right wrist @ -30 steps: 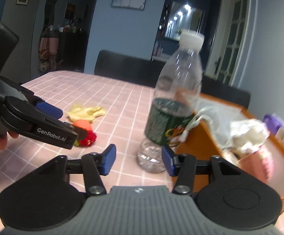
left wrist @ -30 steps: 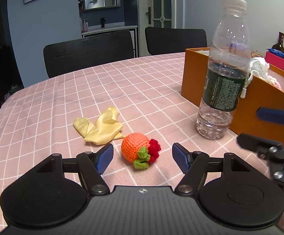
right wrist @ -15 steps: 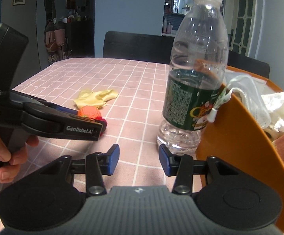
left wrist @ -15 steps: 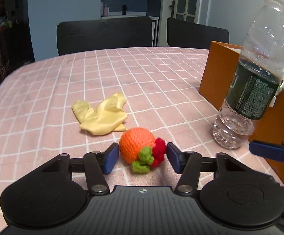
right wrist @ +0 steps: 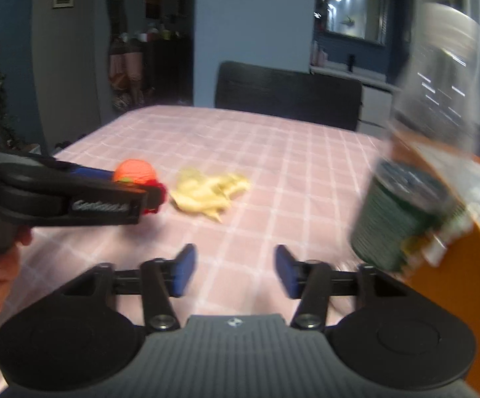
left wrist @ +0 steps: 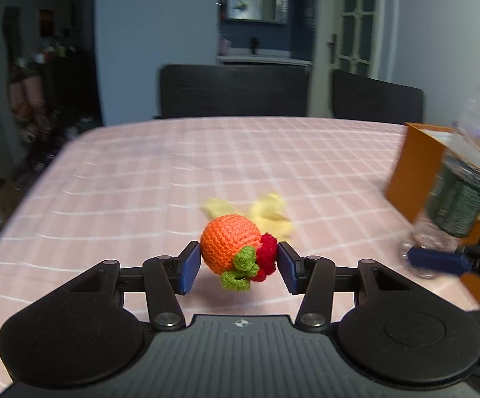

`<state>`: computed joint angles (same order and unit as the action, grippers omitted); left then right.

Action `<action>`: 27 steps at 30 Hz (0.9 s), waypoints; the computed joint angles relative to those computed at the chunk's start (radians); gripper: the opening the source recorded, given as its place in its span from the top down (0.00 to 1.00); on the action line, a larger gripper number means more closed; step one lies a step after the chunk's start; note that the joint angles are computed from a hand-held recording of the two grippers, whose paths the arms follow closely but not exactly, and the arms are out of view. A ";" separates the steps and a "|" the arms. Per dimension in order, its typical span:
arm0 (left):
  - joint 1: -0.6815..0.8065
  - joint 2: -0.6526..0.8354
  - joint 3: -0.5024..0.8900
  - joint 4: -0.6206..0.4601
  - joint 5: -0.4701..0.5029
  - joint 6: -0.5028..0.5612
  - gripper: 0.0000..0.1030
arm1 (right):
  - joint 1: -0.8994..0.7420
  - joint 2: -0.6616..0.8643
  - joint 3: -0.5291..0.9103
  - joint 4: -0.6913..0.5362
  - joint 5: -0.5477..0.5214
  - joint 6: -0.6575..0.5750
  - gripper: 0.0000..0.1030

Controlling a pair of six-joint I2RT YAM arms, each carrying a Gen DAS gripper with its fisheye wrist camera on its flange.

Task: Organize soft objects
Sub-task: 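Grasp the crocheted strawberry with the left tool while the right tool grasps the yellow glove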

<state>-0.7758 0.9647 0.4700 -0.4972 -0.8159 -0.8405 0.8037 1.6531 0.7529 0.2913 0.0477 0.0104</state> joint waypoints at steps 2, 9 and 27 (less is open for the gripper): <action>0.035 -0.051 -0.003 -0.066 -0.015 -0.010 0.45 | 0.006 0.066 0.073 0.000 -0.012 0.010 0.27; 0.199 -0.117 -0.025 -0.086 0.027 0.078 0.45 | 0.011 0.338 0.394 -0.072 -0.061 0.031 0.05; 0.252 -0.093 -0.041 -0.091 0.064 0.076 0.45 | 0.011 0.644 0.829 -0.332 -0.052 0.040 0.26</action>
<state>-0.5241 0.8719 0.4287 -0.5886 -0.7518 -0.7640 0.8149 2.2970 1.5815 -0.0405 -0.0043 0.0507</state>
